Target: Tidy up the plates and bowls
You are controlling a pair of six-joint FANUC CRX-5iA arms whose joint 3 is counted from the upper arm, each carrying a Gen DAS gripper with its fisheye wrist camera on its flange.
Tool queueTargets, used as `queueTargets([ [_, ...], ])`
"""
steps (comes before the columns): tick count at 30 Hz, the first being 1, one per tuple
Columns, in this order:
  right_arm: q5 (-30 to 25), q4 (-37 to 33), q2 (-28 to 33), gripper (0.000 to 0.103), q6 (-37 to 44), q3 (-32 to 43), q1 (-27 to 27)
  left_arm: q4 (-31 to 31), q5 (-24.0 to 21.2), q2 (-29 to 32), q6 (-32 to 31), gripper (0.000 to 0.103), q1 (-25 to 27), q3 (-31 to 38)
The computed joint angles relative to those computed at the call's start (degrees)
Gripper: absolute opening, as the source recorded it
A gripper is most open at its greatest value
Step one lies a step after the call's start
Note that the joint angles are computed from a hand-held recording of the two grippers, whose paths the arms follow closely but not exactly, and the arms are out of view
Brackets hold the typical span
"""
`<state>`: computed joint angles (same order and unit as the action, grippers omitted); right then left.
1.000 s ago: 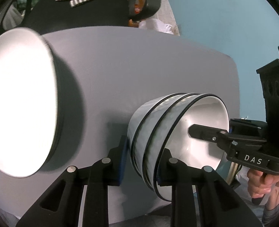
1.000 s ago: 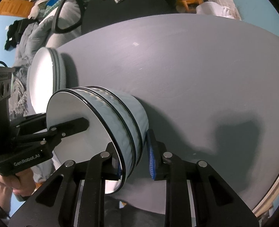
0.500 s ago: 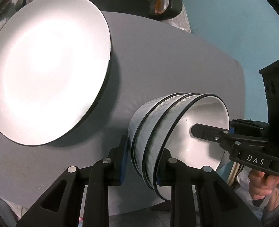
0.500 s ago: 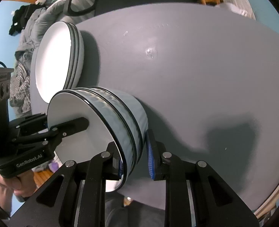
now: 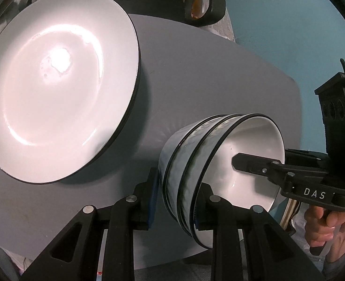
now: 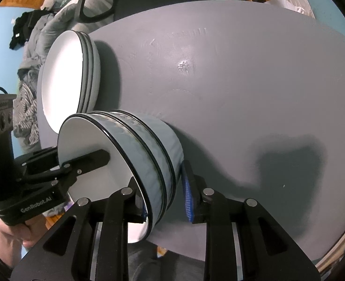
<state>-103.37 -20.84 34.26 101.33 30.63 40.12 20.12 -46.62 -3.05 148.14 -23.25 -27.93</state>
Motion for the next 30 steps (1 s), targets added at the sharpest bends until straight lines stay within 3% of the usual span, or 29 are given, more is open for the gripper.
queueTargets([
  [6,0.0,-0.2,-0.3,0.023,0.6,-0.1,-0.1,1.8,1.3,-0.5,-1.0,0.024,0.5,-1.6],
  [13,2.1,0.8,-2.2,0.022,0.6,-2.3,0.6,-0.6,-2.8,1.4,0.3,0.022,0.1,1.9],
  [18,0.8,0.3,-2.2,0.021,-0.3,-1.8,1.0,-1.3,-3.8,-0.8,2.4,0.022,0.8,1.1],
  [30,0.2,-0.7,-2.9,0.019,-2.2,0.2,3.9,-8.5,-11.8,-5.1,9.0,0.022,1.5,5.2],
])
